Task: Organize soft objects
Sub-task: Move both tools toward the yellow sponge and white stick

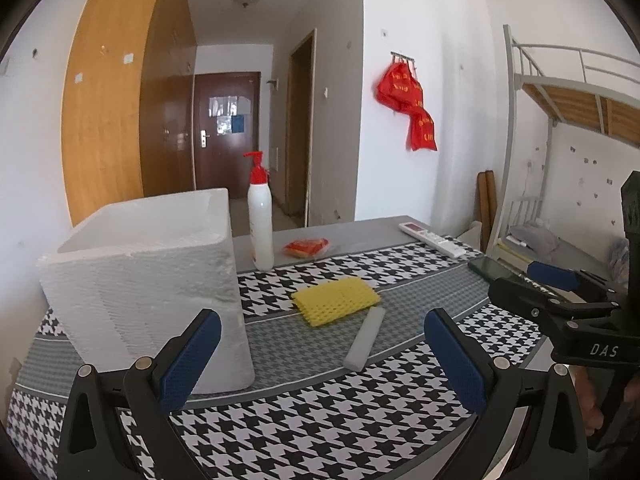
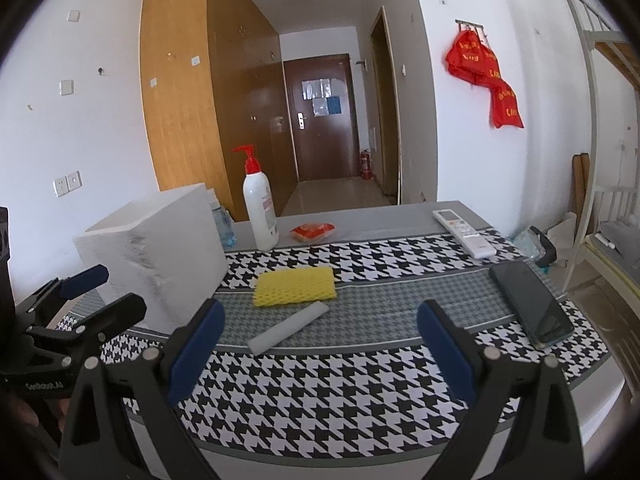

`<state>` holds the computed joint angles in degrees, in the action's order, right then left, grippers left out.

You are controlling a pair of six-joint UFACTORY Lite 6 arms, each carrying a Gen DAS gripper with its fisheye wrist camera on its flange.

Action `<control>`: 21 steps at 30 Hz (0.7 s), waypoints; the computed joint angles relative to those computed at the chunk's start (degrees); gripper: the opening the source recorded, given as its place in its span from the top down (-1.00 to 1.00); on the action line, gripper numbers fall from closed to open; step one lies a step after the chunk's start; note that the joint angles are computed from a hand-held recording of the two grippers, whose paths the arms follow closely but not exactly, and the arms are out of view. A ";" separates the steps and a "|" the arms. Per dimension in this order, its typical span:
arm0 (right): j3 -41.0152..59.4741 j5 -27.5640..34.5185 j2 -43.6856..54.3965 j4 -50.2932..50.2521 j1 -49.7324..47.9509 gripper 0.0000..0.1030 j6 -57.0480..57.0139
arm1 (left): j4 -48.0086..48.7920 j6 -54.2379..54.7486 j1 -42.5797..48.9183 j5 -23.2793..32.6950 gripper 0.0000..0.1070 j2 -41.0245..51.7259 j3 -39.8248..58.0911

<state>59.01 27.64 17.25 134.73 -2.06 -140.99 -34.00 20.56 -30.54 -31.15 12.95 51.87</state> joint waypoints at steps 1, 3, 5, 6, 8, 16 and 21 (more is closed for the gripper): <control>0.56 -0.12 0.57 -0.53 -0.01 -0.91 0.47 | -0.80 0.79 -0.24 0.36 -0.90 0.53 0.79; 1.52 -0.54 1.42 -1.32 -0.06 -0.91 1.20 | -1.21 1.42 -0.25 1.06 -0.90 1.53 2.01; 2.30 -0.63 2.13 -2.25 -0.24 -0.92 2.12 | -1.13 1.65 -0.14 1.56 -0.90 2.23 2.79; 2.59 -0.73 2.47 -2.39 -0.25 -0.92 2.26 | -1.49 2.13 -0.13 1.72 -0.90 2.89 3.50; 3.20 -0.99 3.11 -2.86 -0.37 -0.91 2.65 | -1.84 2.74 -0.10 2.15 -0.90 3.74 4.50; 6.44 -2.21 6.01 -5.76 -0.67 -0.92 5.46 | -1.42 5.33 0.44 4.19 -0.90 6.90 8.37; 9.16 -3.60 8.02 -7.30 -0.93 -0.91 7.34 | -1.22 5.67 1.23 6.83 -0.90 9.86 12.00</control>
<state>68.17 24.05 25.28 127.42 -2.99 -133.65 -35.22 26.24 -29.31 -24.33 22.81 63.87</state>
